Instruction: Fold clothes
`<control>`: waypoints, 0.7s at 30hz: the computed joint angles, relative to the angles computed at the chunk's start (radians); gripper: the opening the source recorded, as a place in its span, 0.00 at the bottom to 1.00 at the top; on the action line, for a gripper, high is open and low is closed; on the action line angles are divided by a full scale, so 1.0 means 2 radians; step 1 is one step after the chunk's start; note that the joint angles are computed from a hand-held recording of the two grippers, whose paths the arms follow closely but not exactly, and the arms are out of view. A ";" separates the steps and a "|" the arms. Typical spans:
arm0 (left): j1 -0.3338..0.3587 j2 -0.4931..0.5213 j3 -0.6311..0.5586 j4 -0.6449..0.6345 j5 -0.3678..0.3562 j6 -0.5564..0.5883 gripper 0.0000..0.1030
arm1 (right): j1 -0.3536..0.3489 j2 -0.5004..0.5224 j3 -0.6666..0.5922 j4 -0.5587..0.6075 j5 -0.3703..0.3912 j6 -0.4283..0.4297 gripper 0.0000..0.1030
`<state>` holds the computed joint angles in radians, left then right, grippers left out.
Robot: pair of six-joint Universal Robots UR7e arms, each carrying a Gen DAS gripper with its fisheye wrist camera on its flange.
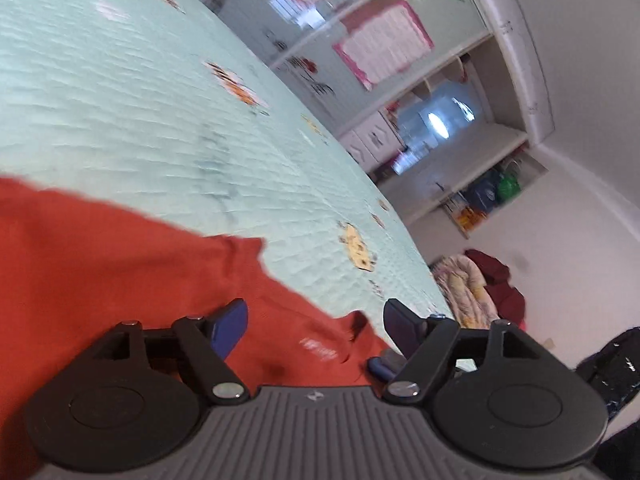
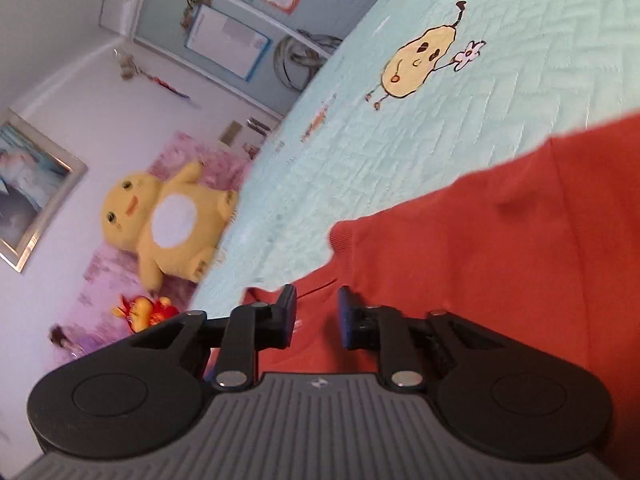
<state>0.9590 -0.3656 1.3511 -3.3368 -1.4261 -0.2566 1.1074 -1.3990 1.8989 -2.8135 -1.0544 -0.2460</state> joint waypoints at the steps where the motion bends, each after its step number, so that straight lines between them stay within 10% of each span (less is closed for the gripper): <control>1: -0.001 0.007 -0.014 0.009 0.007 0.006 0.76 | 0.002 0.003 0.001 -0.011 -0.007 0.007 0.09; 2: 0.000 0.017 -0.022 0.002 0.035 0.015 0.70 | 0.005 0.010 -0.002 -0.025 -0.016 0.015 0.02; 3: -0.002 0.026 -0.029 -0.002 0.070 0.006 0.26 | 0.014 0.020 -0.004 -0.048 -0.038 0.026 0.00; 4: 0.002 0.025 -0.021 -0.017 0.084 -0.023 0.05 | 0.015 0.020 -0.004 -0.067 -0.060 0.030 0.00; 11: -0.017 0.016 0.008 -0.053 0.155 -0.041 0.06 | 0.023 0.067 -0.023 -0.176 -0.124 0.040 0.00; 14: -0.040 0.023 0.008 -0.091 0.248 -0.032 0.06 | 0.014 0.078 -0.029 -0.190 -0.099 0.050 0.03; 18: -0.057 0.008 0.047 -0.166 0.241 -0.006 0.28 | 0.017 0.088 -0.024 -0.242 -0.087 0.036 0.26; 21: -0.050 0.005 0.048 -0.108 0.258 0.006 0.58 | 0.022 0.090 -0.021 -0.266 -0.093 0.000 0.51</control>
<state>0.8586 -0.3557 1.4465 -3.5521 -0.9108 -0.2437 1.1505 -1.2183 1.8565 -3.3463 -1.2413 -0.2466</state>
